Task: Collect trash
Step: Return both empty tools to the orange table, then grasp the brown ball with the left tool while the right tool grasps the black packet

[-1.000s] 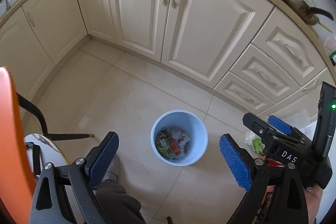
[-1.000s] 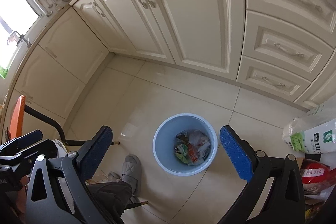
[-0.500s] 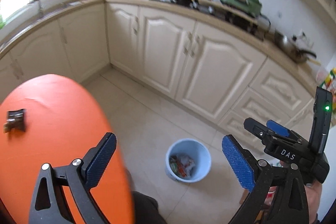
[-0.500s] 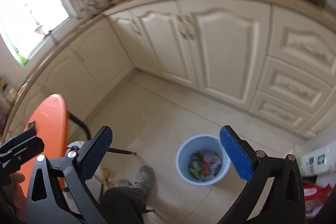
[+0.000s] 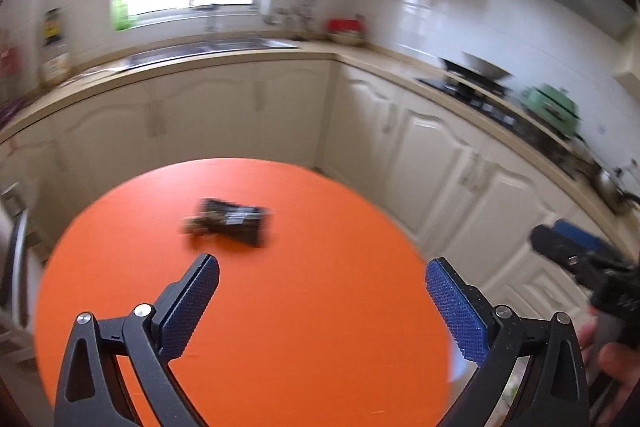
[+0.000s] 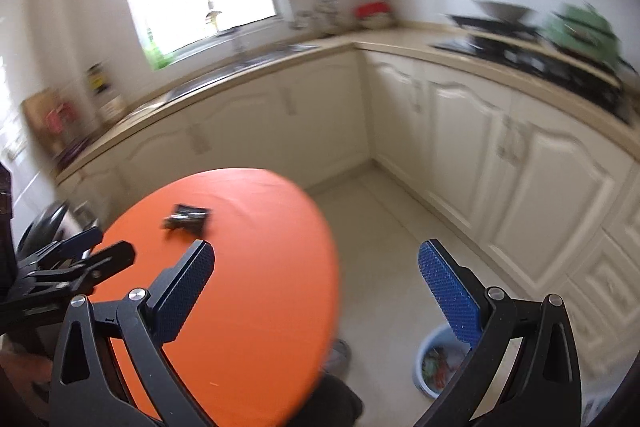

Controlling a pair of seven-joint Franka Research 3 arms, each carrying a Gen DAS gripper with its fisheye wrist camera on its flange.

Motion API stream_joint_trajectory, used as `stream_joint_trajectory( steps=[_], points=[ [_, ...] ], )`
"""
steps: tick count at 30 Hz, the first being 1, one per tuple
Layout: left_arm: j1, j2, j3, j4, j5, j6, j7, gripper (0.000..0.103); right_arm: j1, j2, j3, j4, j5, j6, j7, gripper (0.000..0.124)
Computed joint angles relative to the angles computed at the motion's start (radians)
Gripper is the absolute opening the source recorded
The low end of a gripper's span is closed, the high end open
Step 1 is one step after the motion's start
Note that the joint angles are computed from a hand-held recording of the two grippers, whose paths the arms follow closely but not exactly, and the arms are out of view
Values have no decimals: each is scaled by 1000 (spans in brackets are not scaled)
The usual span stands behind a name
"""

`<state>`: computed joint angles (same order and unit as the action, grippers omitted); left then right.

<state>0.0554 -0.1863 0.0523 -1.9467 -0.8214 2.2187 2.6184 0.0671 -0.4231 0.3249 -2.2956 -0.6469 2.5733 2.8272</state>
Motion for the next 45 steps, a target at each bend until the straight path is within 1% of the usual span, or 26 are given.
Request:
stream_joint_trajectory(
  steps=[2, 4, 6, 7, 8, 10, 11, 12, 13, 16, 18, 22, 25, 28, 30, 31, 32, 33, 34, 35, 36, 38, 40, 41, 43, 45],
  points=[
    [21, 27, 12, 10, 13, 26, -10, 102, -2, 102, 17, 86, -32, 16, -23, 103],
    [49, 69, 20, 36, 32, 40, -31, 102, 24, 201, 7, 165, -57, 30, -46, 103],
    [77, 118, 15, 71, 60, 54, -55, 102, 52, 317, -5, 259, -74, 32, -84, 103],
    [91, 143, 10, 94, 74, 60, -68, 102, 65, 355, -15, 286, -79, 40, -99, 103],
    [107, 165, 6, 107, 88, 67, -73, 101, 78, 421, -26, 336, -81, 58, -130, 103],
    [128, 210, -17, 148, 115, 71, -92, 102, 104, 508, -47, 408, -65, 54, -181, 103],
    [138, 227, -26, 158, 132, 79, -92, 101, 117, 573, -56, 467, -46, 40, -226, 103],
    [142, 248, -40, 179, 152, 88, -104, 101, 125, 606, -66, 494, -31, 40, -255, 103],
    [146, 266, -53, 191, 171, 98, -105, 101, 129, 662, -72, 545, 1, 35, -312, 103],
    [144, 326, -94, 240, 240, 128, -130, 101, 144, 752, -98, 627, 50, 29, -408, 103],
    [136, 364, -121, 268, 292, 147, -156, 101, 144, 819, -103, 694, 102, 26, -498, 103],
    [139, 431, -157, 326, 360, 143, -190, 101, 141, 927, -110, 808, 195, 2, -666, 103],
    [141, 513, -178, 413, 414, 132, -223, 100, 149, 975, -130, 857, 243, 1, -739, 103],
    [150, 555, -204, 459, 446, 119, -233, 100, 148, 989, -144, 868, 301, 20, -805, 102],
    [144, 607, -217, 526, 468, 98, -244, 100, 145, 991, -148, 868, 347, 32, -848, 102],
    [146, 656, -232, 589, 488, 89, -257, 100, 144, 988, -150, 863, 368, 36, -869, 102],
    [147, 674, -234, 618, 493, 66, -257, 99, 151, 994, -159, 874, 382, 33, -884, 102],
    [149, 709, -243, 670, 497, 44, -262, 94, 156, 994, -168, 875, 395, 33, -897, 102],
    [145, 752, -255, 734, 500, 10, -279, 86, 162, 997, -177, 880, 410, 32, -910, 102],
    [154, 777, -264, 773, 493, -21, -289, 83, 166, 1001, -183, 886, 428, 33, -924, 101],
    [162, 797, -273, 802, 488, -25, -286, 75, 173, 1000, -191, 885, 443, 36, -934, 101],
    [177, 836, -284, 867, 485, -62, -284, 68, 183, 1004, -204, 889, 477, 40, -960, 100],
    [180, 847, -280, 883, 499, -53, -293, 49, 202, 1010, -224, 896, 503, 40, -975, 100],
    [179, 858, -280, 899, 503, -56, -302, 45, 212, 1013, -234, 901, 516, 41, -981, 99],
    [195, 861, -287, 908, 495, -72, -314, 32, 234, 1020, -257, 905, 541, 49, -990, 99],
    [209, 847, -288, 884, 490, -61, -311, 26, 261, 1037, -281, 929, 560, 42, -998, 98]
  ],
)
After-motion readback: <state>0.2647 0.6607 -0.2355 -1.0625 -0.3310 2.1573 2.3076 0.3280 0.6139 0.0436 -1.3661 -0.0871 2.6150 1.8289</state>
